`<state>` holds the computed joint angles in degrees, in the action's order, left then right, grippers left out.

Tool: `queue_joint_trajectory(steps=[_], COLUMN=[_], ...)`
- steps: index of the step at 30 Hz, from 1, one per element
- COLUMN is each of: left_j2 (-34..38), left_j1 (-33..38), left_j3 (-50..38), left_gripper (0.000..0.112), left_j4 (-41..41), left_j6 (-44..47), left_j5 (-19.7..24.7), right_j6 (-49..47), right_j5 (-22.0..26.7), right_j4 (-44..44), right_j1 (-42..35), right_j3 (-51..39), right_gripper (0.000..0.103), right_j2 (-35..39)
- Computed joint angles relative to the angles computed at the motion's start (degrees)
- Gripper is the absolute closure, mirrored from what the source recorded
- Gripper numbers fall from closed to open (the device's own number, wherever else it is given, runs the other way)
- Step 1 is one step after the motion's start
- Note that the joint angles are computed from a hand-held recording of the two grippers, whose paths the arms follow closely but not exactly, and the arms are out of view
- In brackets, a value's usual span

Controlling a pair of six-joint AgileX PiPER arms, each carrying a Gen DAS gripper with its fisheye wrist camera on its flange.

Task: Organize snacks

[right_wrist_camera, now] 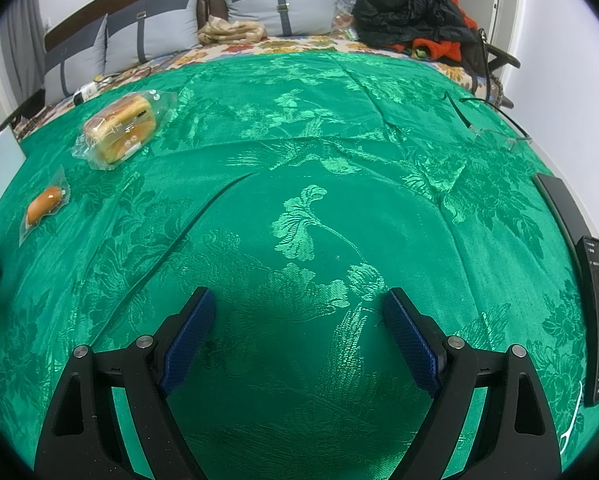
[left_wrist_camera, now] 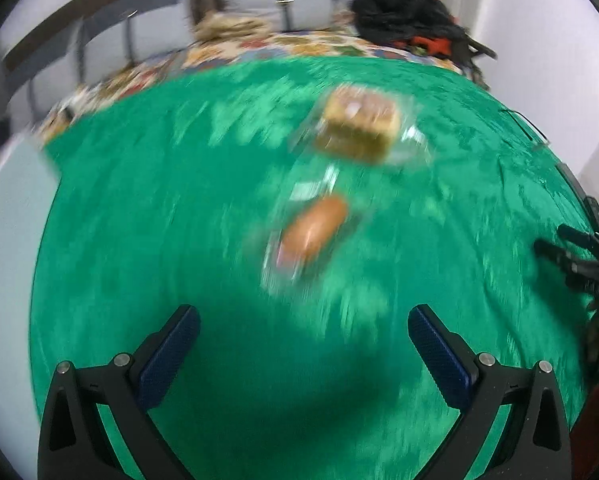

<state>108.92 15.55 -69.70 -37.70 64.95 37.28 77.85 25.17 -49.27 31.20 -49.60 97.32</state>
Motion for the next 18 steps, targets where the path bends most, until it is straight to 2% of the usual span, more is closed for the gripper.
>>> queue_joint_trajectory(steps=[3,5,7,8,9,12,15,18], left_j2=[8.9,13.0,14.9,15.5,14.5,13.3,10.3,7.7], left_j1=[-4.5,-7.0,-8.1,-8.4,-8.3,-6.6,-3.8,1.0], left_j3=[-15.6,-21.6,-23.9,-24.5,-22.8,-21.7,-17.3,-13.0], left_gripper=[0.010,0.012,0.031,0.048,0.059,0.069,0.069,0.069], left_j4=[9.9,14.7,16.2,17.1,16.0,13.1,13.7,12.8], left_j6=[-10.1,-14.1,-14.6,-15.1,-13.4,-12.7,-16.9,-20.1], left_j5=[9.7,11.2,11.6,11.6,9.6,9.7,6.6,5.6], right_j6=[0.0,0.0,0.1,0.1,0.1,0.2,0.3,0.3], right_j5=[0.0,0.0,0.0,0.0,0.0,0.0,0.0,0.1], right_j4=[0.0,0.0,-0.1,-0.1,-0.1,-0.1,-0.2,-0.2], right_j1=[0.0,0.0,0.0,0.0,0.0,0.0,0.1,0.1], right_j3=[0.0,0.0,0.0,-0.1,0.0,0.0,0.0,-0.2], right_gripper=[0.014,0.014,0.014,0.014,0.014,0.014,0.014,0.014], right_j2=[0.0,0.0,0.0,0.1,0.1,0.1,0.1,0.2])
